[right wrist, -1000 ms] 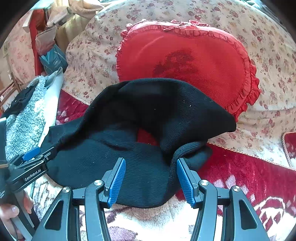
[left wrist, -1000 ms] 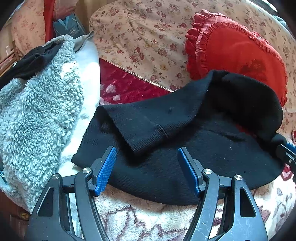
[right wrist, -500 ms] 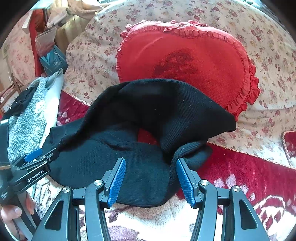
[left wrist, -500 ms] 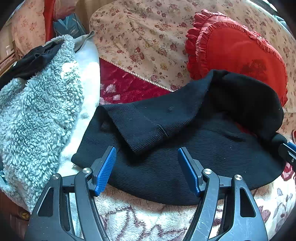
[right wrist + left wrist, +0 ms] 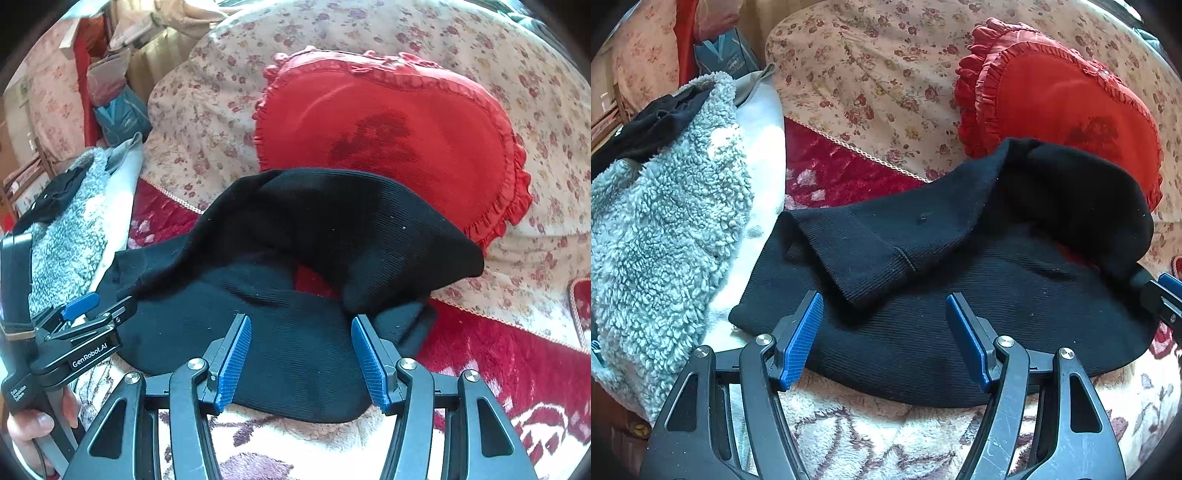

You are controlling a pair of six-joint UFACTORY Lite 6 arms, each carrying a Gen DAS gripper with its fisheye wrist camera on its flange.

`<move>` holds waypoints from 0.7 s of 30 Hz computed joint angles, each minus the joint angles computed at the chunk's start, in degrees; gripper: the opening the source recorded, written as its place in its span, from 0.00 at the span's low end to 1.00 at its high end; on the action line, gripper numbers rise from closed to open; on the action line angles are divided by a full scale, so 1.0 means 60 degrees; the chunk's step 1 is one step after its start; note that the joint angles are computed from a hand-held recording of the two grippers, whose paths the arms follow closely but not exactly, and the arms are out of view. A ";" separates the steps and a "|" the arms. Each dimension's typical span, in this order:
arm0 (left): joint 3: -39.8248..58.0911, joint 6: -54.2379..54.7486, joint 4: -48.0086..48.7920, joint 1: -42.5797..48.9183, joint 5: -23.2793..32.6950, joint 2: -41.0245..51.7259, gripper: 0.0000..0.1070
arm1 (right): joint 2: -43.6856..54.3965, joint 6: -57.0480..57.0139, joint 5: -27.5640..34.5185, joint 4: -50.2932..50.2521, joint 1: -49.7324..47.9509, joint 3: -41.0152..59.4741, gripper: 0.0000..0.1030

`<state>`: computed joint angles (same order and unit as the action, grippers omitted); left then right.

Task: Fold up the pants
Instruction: 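Position both grippers open over the crumpled black knit pants, then close the right gripper on a black pant leg hem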

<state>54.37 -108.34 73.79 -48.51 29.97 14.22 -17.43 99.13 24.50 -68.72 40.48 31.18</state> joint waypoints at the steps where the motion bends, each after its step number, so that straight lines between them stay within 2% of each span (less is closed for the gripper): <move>1: 0.0005 0.0003 0.0000 -0.0018 -0.0003 0.0001 0.65 | 0.0016 0.0066 -0.0013 -0.0122 0.0001 0.0002 0.53; 6: 0.0280 0.0357 -0.0284 -0.0065 -0.0310 0.0206 0.65 | 0.0262 0.0072 -0.0161 -0.0149 -0.0108 0.0102 0.53; 10: 0.1015 0.1103 -0.0820 -0.0190 -0.0579 0.0939 0.65 | 0.0599 -0.0065 -0.0577 -0.0104 -0.0484 0.0122 0.53; 16: 0.2730 0.2963 -0.2406 0.0379 -0.0573 0.2391 0.65 | 0.1327 0.0214 -0.1244 -0.0861 -0.1231 0.0350 0.53; 21: 0.4729 0.5264 -0.4053 0.1318 -0.0084 0.3767 0.65 | 0.2377 0.0078 -0.2055 -0.1321 -0.2272 0.1139 0.53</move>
<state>82.74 -76.76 49.48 -40.61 29.46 36.82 -3.16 99.59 12.16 -76.64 26.84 38.01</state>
